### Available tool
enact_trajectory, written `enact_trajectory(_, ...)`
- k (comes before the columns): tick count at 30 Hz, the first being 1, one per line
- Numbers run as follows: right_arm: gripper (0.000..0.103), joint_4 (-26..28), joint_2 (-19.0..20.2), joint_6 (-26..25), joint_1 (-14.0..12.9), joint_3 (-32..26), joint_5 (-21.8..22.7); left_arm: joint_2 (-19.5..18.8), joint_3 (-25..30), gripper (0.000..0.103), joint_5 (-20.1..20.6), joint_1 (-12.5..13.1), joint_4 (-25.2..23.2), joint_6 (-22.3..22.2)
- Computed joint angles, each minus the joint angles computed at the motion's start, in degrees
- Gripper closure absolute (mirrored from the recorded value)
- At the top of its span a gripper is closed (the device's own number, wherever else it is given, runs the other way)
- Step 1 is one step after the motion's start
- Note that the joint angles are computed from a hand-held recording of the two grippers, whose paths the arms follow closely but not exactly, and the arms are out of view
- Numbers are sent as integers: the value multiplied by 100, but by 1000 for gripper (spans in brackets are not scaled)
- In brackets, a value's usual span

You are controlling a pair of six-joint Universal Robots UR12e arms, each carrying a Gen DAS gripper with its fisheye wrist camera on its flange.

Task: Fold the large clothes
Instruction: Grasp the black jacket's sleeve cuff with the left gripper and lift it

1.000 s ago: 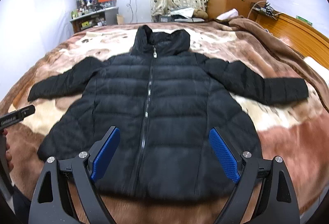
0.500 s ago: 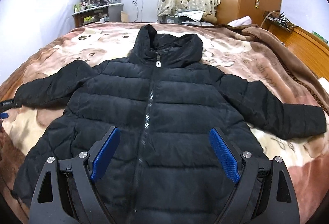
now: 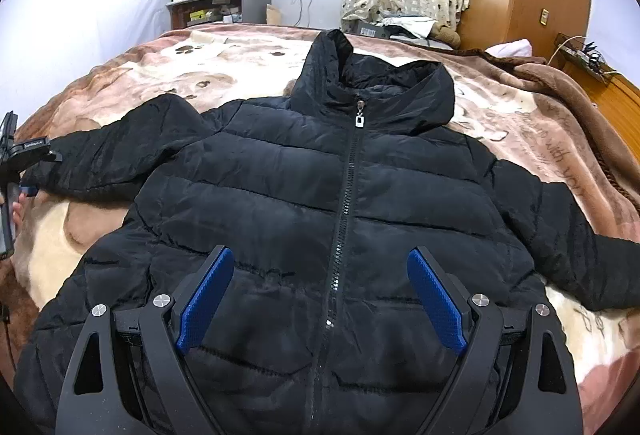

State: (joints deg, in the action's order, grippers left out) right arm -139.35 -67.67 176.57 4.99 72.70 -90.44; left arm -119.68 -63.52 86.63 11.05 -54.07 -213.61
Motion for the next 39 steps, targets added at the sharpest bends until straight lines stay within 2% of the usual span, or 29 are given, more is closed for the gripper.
enact_trajectory(1, 14, 21, 17, -19, 2, -24, -18, -28, 51, 22, 25, -21, -16, 53)
enact_trajectory(2, 14, 56, 27, -41, -1, -44, -15, -58, 106, 30, 192, -54, -43, 63)
enact_trajectory(4, 14, 64, 32, -32, -4, -49, -48, -94, 176, 42, 186, -81, -20, 136)
enact_trajectory(6, 14, 141, 23, 5, -21, -60, -20, -105, 224, 64, 215, -116, -20, 220)
enact_trajectory(7, 14, 154, 13, 44, -34, -53, 2, -102, 241, 68, 250, -136, -13, 259)
enact_trajectory(8, 14, 148, -2, 94, -46, -38, 12, -100, 264, 78, 325, -165, 8, 311)
enact_trajectory(11, 14, 122, -43, 187, -73, -5, -3, -51, 290, 86, 420, -241, 127, 422)
enact_trajectory(13, 14, 92, -74, 206, -98, 22, 10, -11, 305, 86, 600, -329, 250, 541)
enact_trajectory(15, 14, 53, -111, 226, -123, 52, -7, 51, 275, 86, 600, -395, 447, 741)
enact_trajectory(19, 14, -86, -195, 292, -196, 130, -22, 65, 451, 86, 695, -630, 665, 1432)
enact_trajectory(22, 14, -181, -262, 410, -265, 200, 20, 22, 644, 86, 619, -794, 730, 1824)
enact_trajectory(25, 14, -195, -319, 425, -316, 255, -20, -92, 965, 86, 496, -958, 533, 2088)
enact_trajectory(28, 14, -268, -383, 445, -387, 333, -24, -190, 1167, 86, 570, -1168, 542, 2490)
enact_trajectory(31, 14, -320, -434, 544, -471, 397, -7, -329, 1440, 86, 459, -1331, 288, 2702)
enact_trajectory(36, 14, -366, -508, 665, -594, 503, -31, -439, 1615, 86, 467, -1637, -17, 3232)
enact_trajectory(39, 14, -394, -545, 715, -661, 573, -73, -489, 1642, 86, 615, -1822, -132, 3629)
